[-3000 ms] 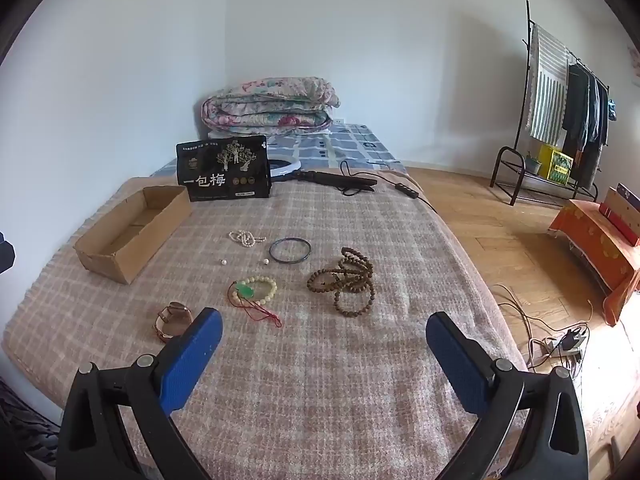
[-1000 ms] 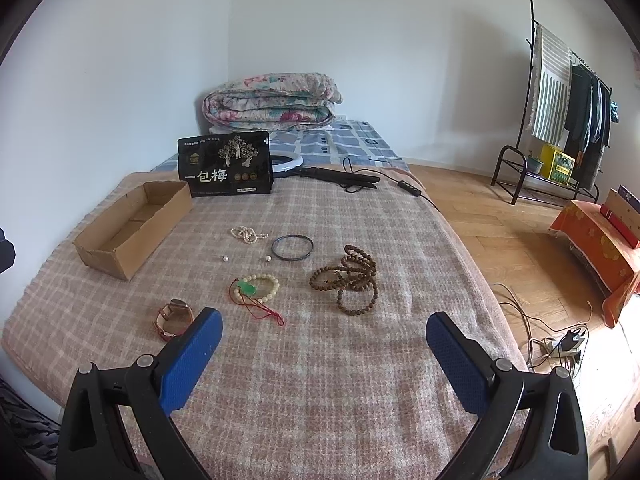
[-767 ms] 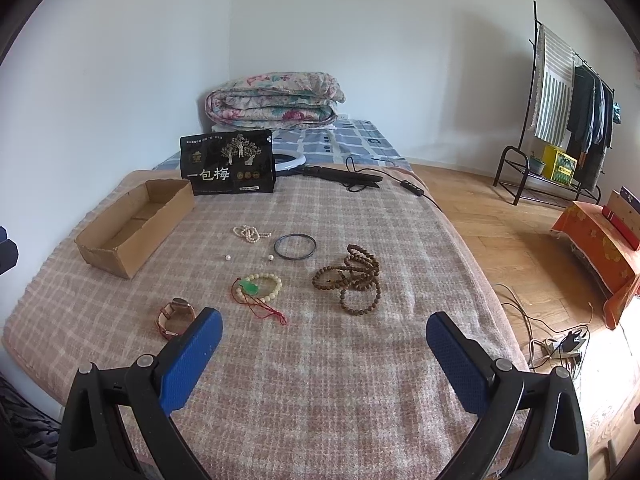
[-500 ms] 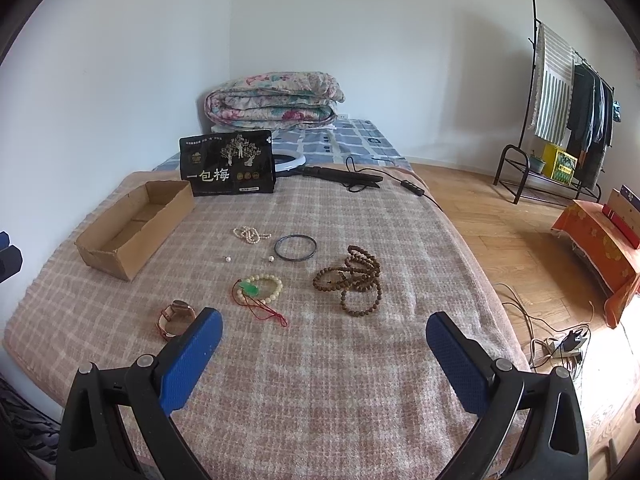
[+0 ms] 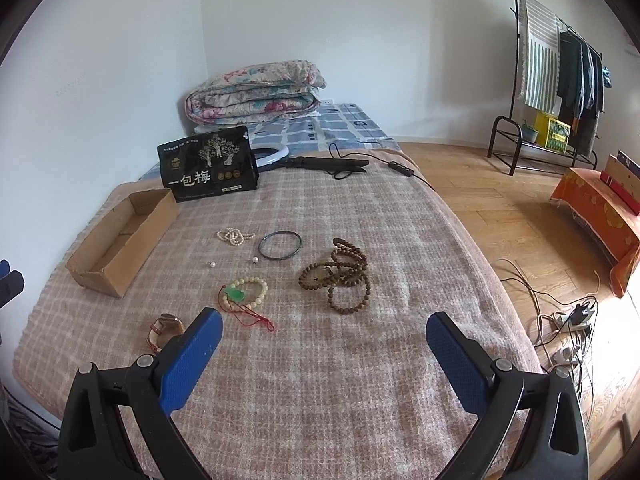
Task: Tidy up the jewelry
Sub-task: 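Grasp the brown-strap watch with the left tool while the right tool grasps the wooden beads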
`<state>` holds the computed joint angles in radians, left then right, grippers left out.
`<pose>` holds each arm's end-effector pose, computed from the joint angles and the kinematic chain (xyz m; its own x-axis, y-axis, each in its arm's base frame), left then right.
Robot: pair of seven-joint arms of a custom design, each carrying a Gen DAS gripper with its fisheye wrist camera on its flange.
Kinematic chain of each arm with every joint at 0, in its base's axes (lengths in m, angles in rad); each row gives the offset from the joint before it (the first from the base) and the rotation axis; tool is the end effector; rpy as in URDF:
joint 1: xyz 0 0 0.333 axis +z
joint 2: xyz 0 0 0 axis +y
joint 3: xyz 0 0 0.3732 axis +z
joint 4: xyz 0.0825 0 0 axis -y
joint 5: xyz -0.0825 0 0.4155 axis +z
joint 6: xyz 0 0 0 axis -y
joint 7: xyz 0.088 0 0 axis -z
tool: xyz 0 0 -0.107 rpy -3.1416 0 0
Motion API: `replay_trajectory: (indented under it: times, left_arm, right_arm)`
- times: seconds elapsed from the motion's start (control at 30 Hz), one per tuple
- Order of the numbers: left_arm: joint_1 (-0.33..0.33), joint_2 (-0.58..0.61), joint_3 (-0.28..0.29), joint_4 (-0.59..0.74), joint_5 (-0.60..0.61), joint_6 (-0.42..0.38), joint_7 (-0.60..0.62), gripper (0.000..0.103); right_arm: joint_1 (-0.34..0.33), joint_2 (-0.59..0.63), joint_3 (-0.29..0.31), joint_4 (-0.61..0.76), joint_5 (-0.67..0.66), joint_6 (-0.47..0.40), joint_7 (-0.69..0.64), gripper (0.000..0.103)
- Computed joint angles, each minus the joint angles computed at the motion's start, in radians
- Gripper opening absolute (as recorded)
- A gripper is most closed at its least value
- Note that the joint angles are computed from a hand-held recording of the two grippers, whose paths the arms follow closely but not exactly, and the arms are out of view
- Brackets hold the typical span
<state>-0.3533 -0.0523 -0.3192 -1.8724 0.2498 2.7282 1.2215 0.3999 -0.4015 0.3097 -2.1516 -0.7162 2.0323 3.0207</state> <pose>0.4797 -0.4010 0.6880 -0.4973 -0.8674 0.0187 -0.5311 0.2873 -0.7971 0.3681 0.3016 0.6453 -0.4672 -0.8837 -0.0299 -0.5858 0.3347 -0.7381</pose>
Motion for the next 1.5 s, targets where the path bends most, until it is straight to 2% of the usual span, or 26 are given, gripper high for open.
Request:
replay_trajectory:
  times: [0.1, 0.2, 0.33, 0.4, 0.43, 0.67, 0.7, 0.8, 0.9, 1.07, 1.23, 1.27, 1.5]
  left_arm:
    - [-0.005, 0.033, 0.005, 0.041, -0.024, -0.032, 0.045, 0.1]
    - [-0.016, 0.071, 0.013, 0.087, -0.108, -0.078, 0.132, 0.1]
    - [-0.03, 0.121, 0.023, 0.142, -0.154, -0.138, 0.187, 0.1]
    - [-0.035, 0.147, 0.024, 0.171, -0.195, -0.175, 0.232, 0.099]
    - [-0.039, 0.161, 0.025, 0.187, -0.21, -0.195, 0.249, 0.093]
    - [-0.054, 0.261, 0.02, 0.298, -0.355, -0.365, 0.345, 0.073]
    - [-0.056, 0.273, 0.022, 0.31, -0.37, -0.388, 0.348, 0.067]
    - [-0.055, 0.307, 0.021, 0.345, -0.424, -0.452, 0.361, 0.064]
    - [-0.056, 0.34, 0.024, 0.376, -0.458, -0.515, 0.359, 0.055]
    - [-0.055, 0.388, 0.022, 0.424, -0.514, -0.574, 0.363, 0.051]
    - [-0.058, 0.435, 0.027, 0.47, -0.538, -0.62, 0.328, 0.048]
    - [-0.057, 0.439, 0.026, 0.472, -0.543, -0.623, 0.328, 0.048]
    - [-0.069, 0.474, 0.035, 0.502, -0.52, -0.646, 0.314, 0.041]
  right_arm:
    - [-0.005, -0.002, -0.021, -0.005, 0.022, -0.008, -0.027, 0.103]
    - [-0.017, 0.002, -0.033, -0.004, 0.029, -0.025, -0.049, 0.103]
    - [-0.036, -0.012, -0.059, -0.04, 0.021, 0.052, -0.054, 0.103]
    - [-0.05, -0.003, -0.065, -0.039, 0.022, 0.062, -0.065, 0.103]
    - [-0.055, 0.005, -0.069, -0.036, 0.026, 0.065, -0.076, 0.103]
    - [-0.079, 0.075, -0.121, 0.002, 0.079, 0.11, -0.195, 0.102]
    - [-0.08, 0.084, -0.132, 0.003, 0.099, 0.126, -0.214, 0.102]
    - [-0.088, 0.106, -0.17, -0.001, 0.182, 0.182, -0.264, 0.096]
    - [-0.102, 0.126, -0.196, -0.013, 0.258, 0.227, -0.299, 0.095]
    - [-0.123, 0.175, -0.218, -0.002, 0.339, 0.262, -0.359, 0.091]
    - [-0.134, 0.234, -0.227, 0.034, 0.401, 0.239, -0.408, 0.087]
    - [-0.136, 0.244, -0.228, 0.04, 0.406, 0.232, -0.412, 0.084]
    - [-0.148, 0.288, -0.242, 0.054, 0.454, 0.234, -0.43, 0.081]
